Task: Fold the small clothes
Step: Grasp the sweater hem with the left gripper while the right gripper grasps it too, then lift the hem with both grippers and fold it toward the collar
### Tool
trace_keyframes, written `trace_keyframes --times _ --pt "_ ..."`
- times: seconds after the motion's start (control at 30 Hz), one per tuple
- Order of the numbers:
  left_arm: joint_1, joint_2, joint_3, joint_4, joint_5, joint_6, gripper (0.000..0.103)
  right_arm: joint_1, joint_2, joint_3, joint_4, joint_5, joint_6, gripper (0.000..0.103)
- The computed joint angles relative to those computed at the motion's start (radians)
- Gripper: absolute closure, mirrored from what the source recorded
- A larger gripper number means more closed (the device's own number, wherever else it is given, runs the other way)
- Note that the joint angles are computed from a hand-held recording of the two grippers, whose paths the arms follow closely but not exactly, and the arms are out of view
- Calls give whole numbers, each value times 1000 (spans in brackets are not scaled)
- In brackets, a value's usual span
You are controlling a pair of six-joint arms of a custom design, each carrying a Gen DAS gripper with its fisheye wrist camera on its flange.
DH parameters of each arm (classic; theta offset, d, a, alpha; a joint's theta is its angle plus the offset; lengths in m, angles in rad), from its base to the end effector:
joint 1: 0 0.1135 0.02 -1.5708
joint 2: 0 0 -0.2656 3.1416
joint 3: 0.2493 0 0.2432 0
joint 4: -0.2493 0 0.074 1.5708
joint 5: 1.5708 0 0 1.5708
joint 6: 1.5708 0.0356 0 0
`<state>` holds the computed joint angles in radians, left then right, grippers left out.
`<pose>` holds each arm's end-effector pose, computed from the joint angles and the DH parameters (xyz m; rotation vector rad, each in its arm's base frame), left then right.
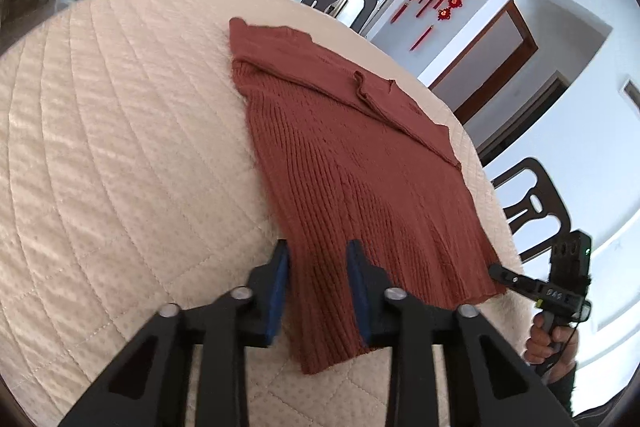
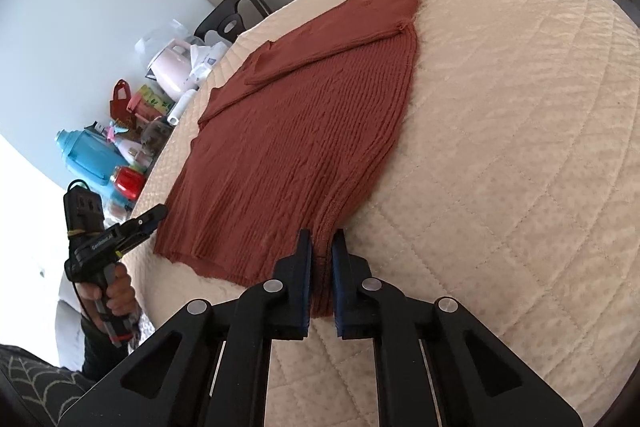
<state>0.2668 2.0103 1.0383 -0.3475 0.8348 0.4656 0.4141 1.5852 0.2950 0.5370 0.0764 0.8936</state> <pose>0.3347 0.0641 0.0982 0.3825 2.4422 -0.9103 0.2086 0.0887 0.0943 0.6061 2.3128 0.5574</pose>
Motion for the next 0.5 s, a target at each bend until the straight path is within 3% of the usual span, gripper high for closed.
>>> trace_keyframes --times 0.07,0.2,0.33,0.5 --pt "3 -2 -12 25 -16 -10 90 -2 -4 -9 7 -3 -1 95" --pt "-7 -19 -35 55 -47 -12 91 -8 11 0 15 -14 -3 94" --pt "-22 -33 -30 34 -76 54 91 -4 4 33 -43 -8 -30 94" --pt "28 -45 2 -12 -17 113 96 34 -65 14 -51 53 -49 95"
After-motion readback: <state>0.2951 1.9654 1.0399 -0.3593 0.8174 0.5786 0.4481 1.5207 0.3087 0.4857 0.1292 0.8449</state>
